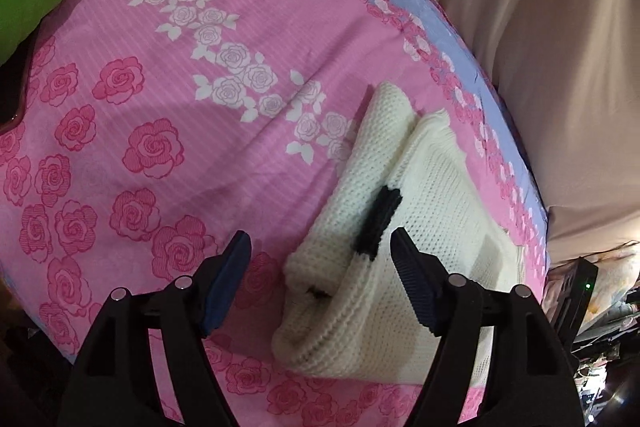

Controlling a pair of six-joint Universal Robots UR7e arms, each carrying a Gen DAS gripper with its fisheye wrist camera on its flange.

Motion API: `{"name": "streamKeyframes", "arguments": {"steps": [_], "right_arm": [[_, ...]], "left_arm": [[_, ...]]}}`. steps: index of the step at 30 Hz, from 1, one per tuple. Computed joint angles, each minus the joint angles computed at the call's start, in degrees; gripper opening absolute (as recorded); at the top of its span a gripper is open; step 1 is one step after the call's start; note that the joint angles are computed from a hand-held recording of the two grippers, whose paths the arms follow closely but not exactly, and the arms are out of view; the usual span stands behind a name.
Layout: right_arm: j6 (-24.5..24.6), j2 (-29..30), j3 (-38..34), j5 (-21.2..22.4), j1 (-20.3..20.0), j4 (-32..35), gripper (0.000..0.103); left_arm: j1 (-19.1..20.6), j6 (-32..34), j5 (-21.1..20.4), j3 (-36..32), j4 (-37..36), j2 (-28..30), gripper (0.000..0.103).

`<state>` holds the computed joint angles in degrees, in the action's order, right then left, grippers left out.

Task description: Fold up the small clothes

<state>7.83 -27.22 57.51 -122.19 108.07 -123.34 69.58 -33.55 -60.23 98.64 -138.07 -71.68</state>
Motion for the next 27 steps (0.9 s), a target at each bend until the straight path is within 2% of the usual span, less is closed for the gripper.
{"name": "streamKeyframes", "arguments": {"steps": [2, 4, 6, 8, 10, 11, 13, 14, 15, 17, 19, 22, 24, 27], "right_arm": [[1.6, 0.0, -1.2, -0.3, 0.5, 1.6, 0.021], [1.7, -1.7, 0.7, 0.6, 0.9, -1.9, 0.021], [1.7, -2.2, 1.0, 0.0, 1.1, -1.9, 0.021], [2.4, -1.9, 0.7, -1.2, 0.7, 0.0, 0.021], [4.7, -1.1, 0.5, -1.2, -0.4, 2.1, 0.021], [5.2, -1.5, 1.6, -0.2, -0.9, 0.5, 0.019], [4.3, -2.0, 3.3, 0.0, -1.1, -2.6, 0.019], [4.0, -2.0, 3.3, -0.4, -0.9, -2.3, 0.019], [3.5, -1.9, 3.3, -0.8, -0.8, -2.4, 0.019], [2.1, -2.2, 4.2, -0.9, -0.8, -3.6, 0.019], [1.8, -2.5, 5.3, -0.1, -1.0, -5.4, 0.020], [1.3, -4.6, 8.5, 3.4, -2.0, -8.7, 0.020], [2.7, -6.9, 11.3, 6.3, -2.6, -11.2, 0.021], [4.5, -13.9, 20.4, 9.9, -3.4, -20.8, 0.023]], "left_arm": [[0.2, 0.3, -0.1, -0.2, 0.2, 0.2, 0.070], [0.7, 0.7, 0.5, -0.3, 0.2, 0.7, 0.070], [1.6, 0.3, 0.2, -1.1, 0.3, 1.8, 0.071], [1.9, 1.7, -0.3, -0.9, -3.1, 2.5, 0.081], [1.9, 2.6, 0.1, -1.9, -3.0, 3.6, 0.089], [1.9, 3.9, 0.0, -2.4, -3.5, 4.3, 0.094], [1.4, 5.4, 1.3, -3.2, -2.9, 5.2, 0.094], [1.3, 5.8, 1.5, -3.7, -2.1, 5.6, 0.088], [1.5, 6.8, 0.5, -4.4, -1.5, 5.9, 0.061], [2.5, 6.0, -5.8, -6.6, 1.1, 6.6, 0.025], [1.4, 5.5, -5.7, -6.8, 1.1, 6.4, 0.020], [-3.5, 9.9, -3.5, -7.3, 0.4, 6.6, 0.018], [-7.5, 14.3, -3.5, -8.2, 0.3, 7.7, 0.018], [-12.2, 19.2, -7.4, -10.2, 0.2, 10.8, 0.018]]}}
